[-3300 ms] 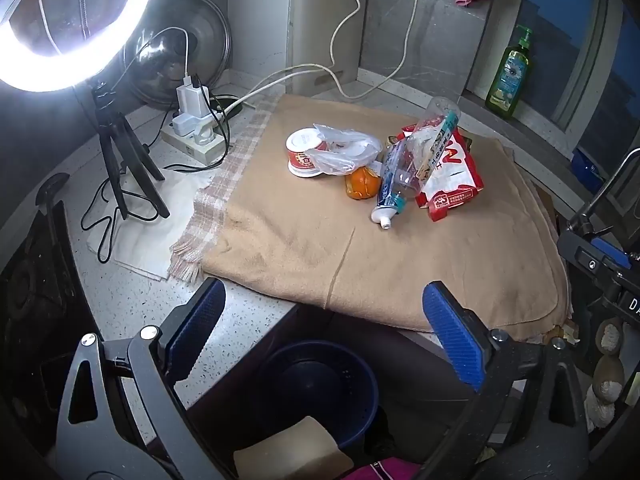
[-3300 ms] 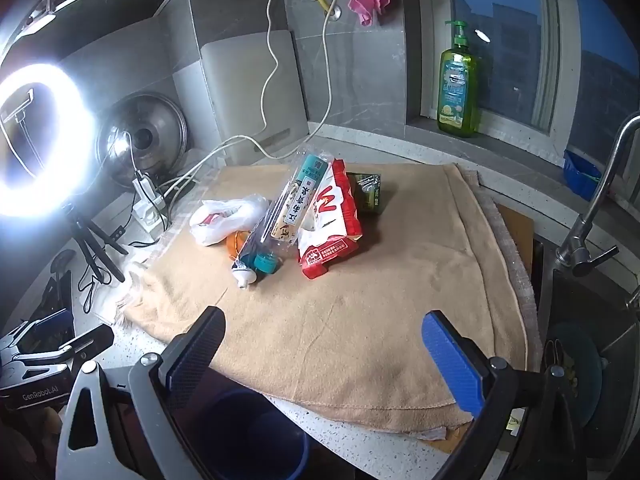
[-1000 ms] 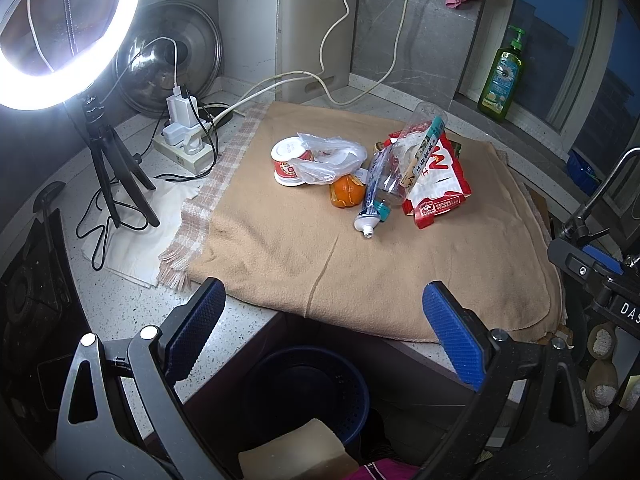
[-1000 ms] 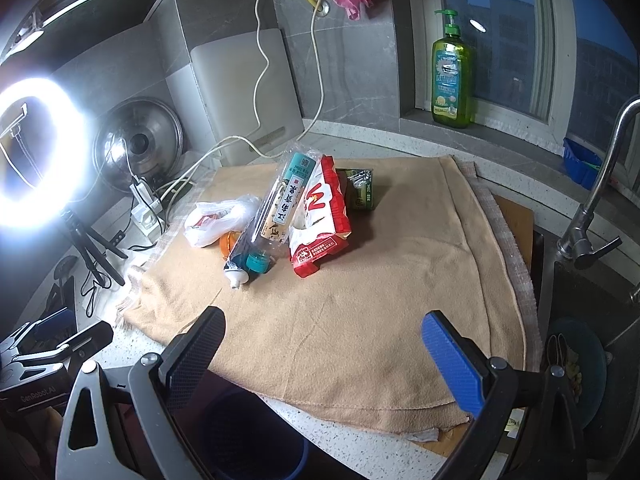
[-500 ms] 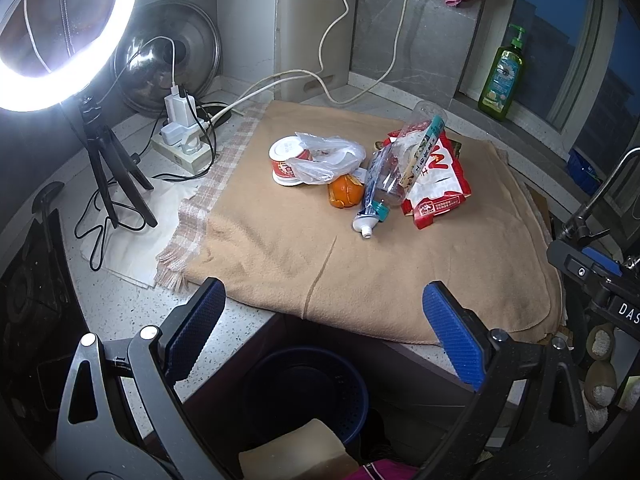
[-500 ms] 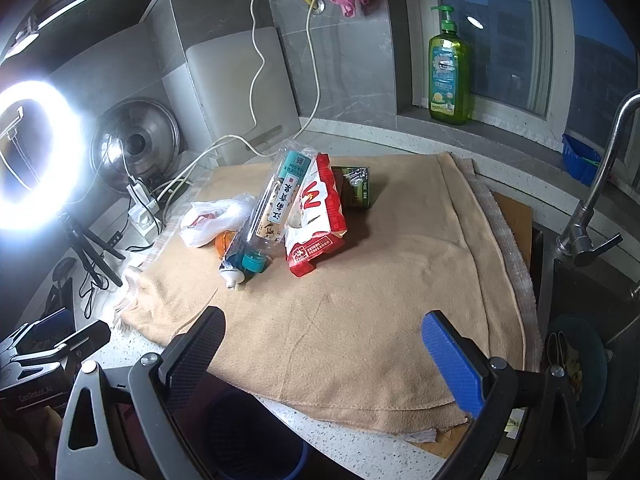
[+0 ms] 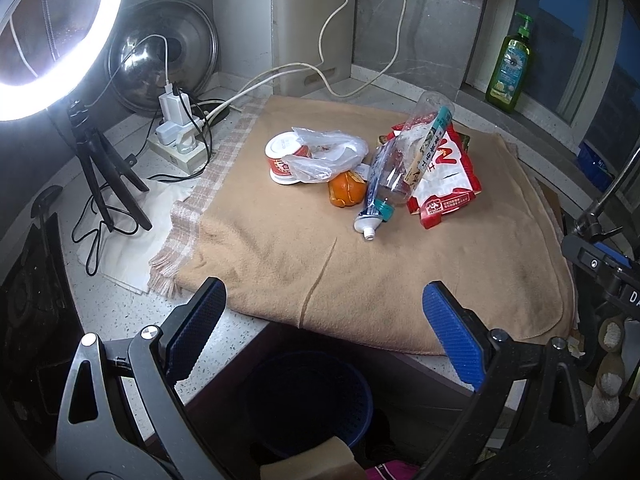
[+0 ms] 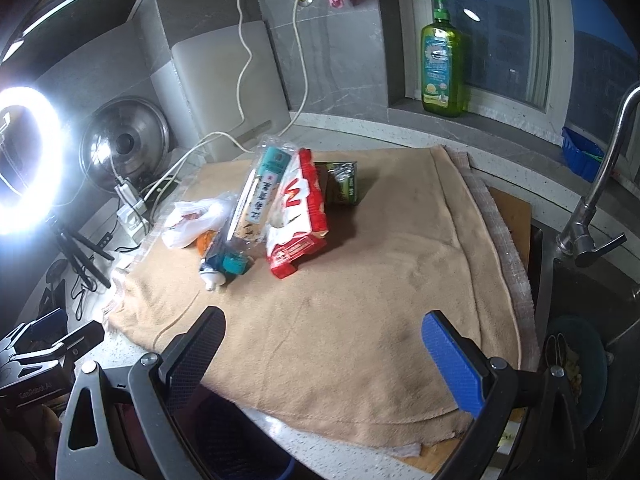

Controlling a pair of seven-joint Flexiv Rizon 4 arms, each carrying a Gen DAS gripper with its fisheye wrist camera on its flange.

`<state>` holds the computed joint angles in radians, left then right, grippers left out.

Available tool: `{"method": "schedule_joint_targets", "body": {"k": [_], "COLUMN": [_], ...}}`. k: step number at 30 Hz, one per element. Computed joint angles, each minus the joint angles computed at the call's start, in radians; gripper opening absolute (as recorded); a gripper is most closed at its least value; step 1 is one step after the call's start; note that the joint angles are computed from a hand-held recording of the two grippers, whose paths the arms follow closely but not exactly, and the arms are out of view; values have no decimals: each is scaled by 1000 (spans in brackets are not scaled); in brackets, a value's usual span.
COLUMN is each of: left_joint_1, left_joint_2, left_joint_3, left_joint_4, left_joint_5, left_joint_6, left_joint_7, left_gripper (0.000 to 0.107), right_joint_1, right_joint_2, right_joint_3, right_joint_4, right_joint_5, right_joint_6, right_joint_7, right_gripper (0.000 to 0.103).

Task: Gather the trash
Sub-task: 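Grasp the clear plastic bag with the left tool while the right tool grasps the red wipes pack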

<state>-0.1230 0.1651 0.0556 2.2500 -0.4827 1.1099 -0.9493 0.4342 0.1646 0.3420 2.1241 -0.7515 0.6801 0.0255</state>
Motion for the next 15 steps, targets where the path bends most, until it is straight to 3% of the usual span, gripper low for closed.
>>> {"method": "schedule_joint_targets", "body": {"k": [5, 8, 15], "left_joint_1": [3, 4, 18], "left_joint_2": [-34, -57, -118], "left_joint_3": [-12, -22, -37], "left_joint_4": [-16, -26, -78], "left_joint_5": [-3, 6, 32], "left_joint_6": [7, 26, 9], "left_joint_7": [-47, -73, -154], "left_gripper": [100, 94, 80], "right_joint_1": [-40, -74, -130], "right_joint_2": [19, 29, 13], "right_joint_3": [-28, -48, -101], "right_joint_4": [45, 71, 90], "right_joint_5": [-47, -59, 84], "right_joint_6": [71, 133, 309], "right_joint_7": [-22, -52, -235], "right_gripper": [100, 100, 94]}}
